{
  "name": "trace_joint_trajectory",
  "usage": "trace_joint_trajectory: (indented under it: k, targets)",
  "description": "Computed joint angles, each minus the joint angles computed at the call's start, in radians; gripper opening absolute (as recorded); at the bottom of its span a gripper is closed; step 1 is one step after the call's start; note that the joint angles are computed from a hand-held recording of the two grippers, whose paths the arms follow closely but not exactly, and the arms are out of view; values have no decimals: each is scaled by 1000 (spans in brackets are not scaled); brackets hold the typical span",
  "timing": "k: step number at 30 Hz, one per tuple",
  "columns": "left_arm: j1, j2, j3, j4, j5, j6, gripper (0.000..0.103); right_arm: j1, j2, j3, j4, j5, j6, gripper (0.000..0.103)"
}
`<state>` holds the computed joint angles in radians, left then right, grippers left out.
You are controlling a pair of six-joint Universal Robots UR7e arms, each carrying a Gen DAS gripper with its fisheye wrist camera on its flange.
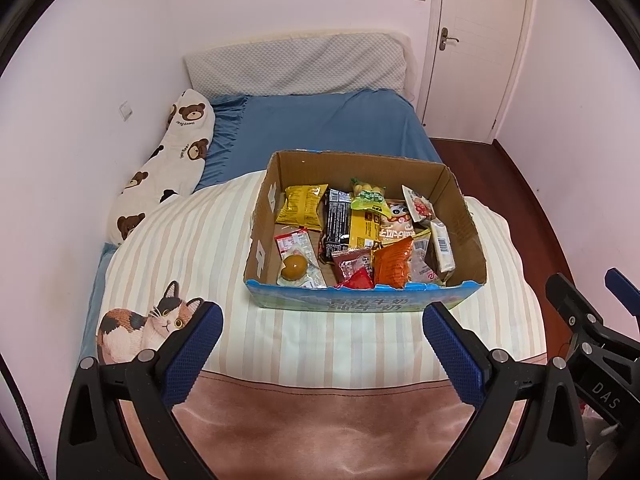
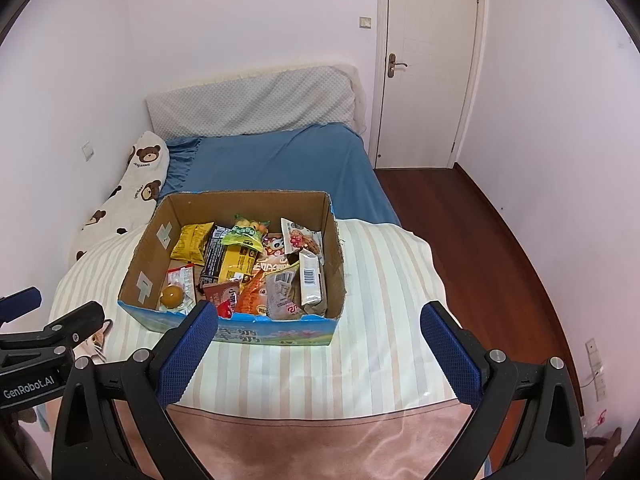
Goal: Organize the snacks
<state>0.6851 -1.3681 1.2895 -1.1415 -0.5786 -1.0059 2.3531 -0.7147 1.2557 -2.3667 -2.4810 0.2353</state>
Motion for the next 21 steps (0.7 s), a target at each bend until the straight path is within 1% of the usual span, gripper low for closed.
trace_joint_trajectory:
  k: [21]
  targets:
    - [-3,-11,16,19,-10,-24,102,2,-9,17,-11,7,1,103]
